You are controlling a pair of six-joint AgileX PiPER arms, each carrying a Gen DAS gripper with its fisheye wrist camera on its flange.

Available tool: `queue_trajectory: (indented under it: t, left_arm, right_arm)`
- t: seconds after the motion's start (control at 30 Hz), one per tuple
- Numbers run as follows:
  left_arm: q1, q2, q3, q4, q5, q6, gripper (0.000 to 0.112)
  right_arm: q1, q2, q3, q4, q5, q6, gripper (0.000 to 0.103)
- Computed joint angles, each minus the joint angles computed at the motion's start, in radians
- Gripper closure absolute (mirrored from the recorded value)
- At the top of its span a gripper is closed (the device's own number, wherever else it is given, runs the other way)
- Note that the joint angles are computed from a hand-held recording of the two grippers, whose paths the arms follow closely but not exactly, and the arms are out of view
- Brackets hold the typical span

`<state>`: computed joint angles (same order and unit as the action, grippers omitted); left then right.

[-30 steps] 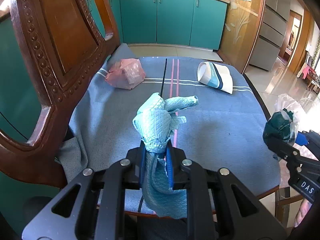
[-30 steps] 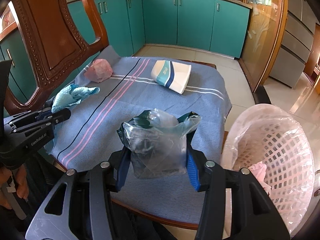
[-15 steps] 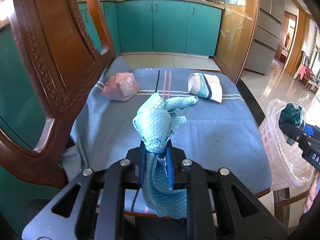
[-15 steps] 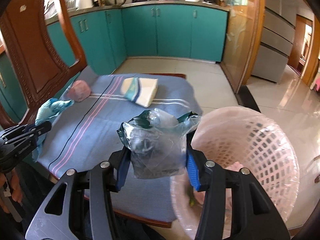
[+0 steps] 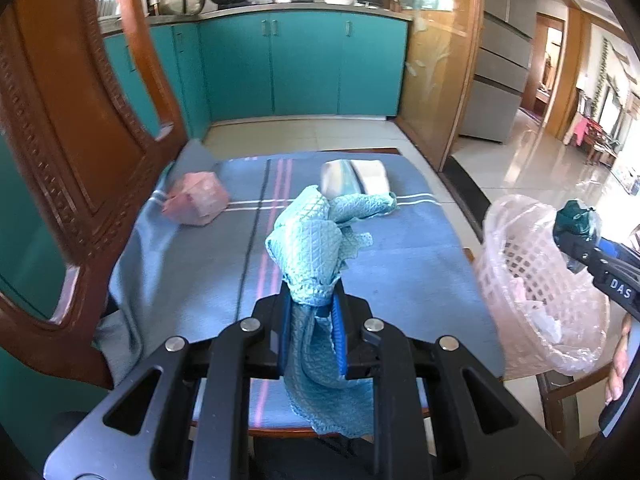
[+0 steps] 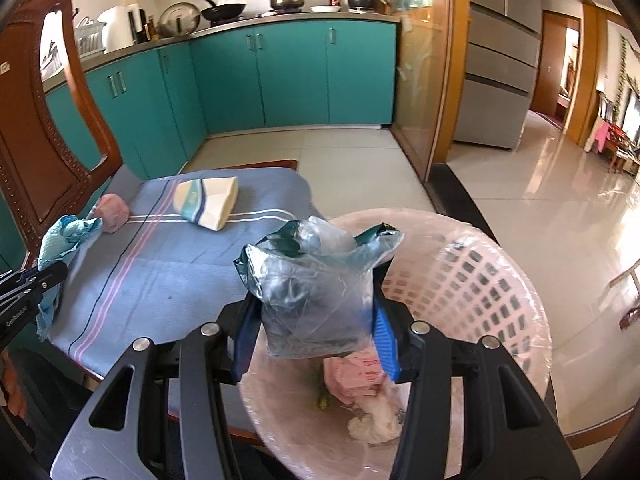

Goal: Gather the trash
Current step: 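Lift the light-blue cloth with the left tool while the right holds the clear bag, then carry the cloth and clear bag over the basket and open both tools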

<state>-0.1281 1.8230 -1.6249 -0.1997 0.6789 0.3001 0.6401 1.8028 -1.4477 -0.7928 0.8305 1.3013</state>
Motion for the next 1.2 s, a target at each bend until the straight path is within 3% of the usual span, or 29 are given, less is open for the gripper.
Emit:
queue_trajectory:
  t: [0.63, 0.77, 0.93, 1.2]
  left_arm:
    - [-0.253, 0.122, -0.163, -0.051, 0.088, 0.055, 0.093]
    - [-0.276, 0.226, -0.306, -0.187, 0.215, 0.143, 0.094]
    - [-0.339, 0.333, -0.444, -0.198, 0.308, 0.142, 0.093]
    - [-0.37, 0.326, -0.4, -0.144, 0.265, 0.105, 0.072]
  right_arm:
    - [-0.064, -0.216, 0.346, -0.082, -0.052, 0.229, 0.053]
    - [-0.069, -0.255, 0.402, -0.097, -0.052, 0.271, 0.053]
    - [-0.092, -0.318, 0.484, -0.1, -0.08, 0.316, 0.053]
    - [-0.082, -0.288, 0.481, -0.096, -0.114, 0.305, 0.053]
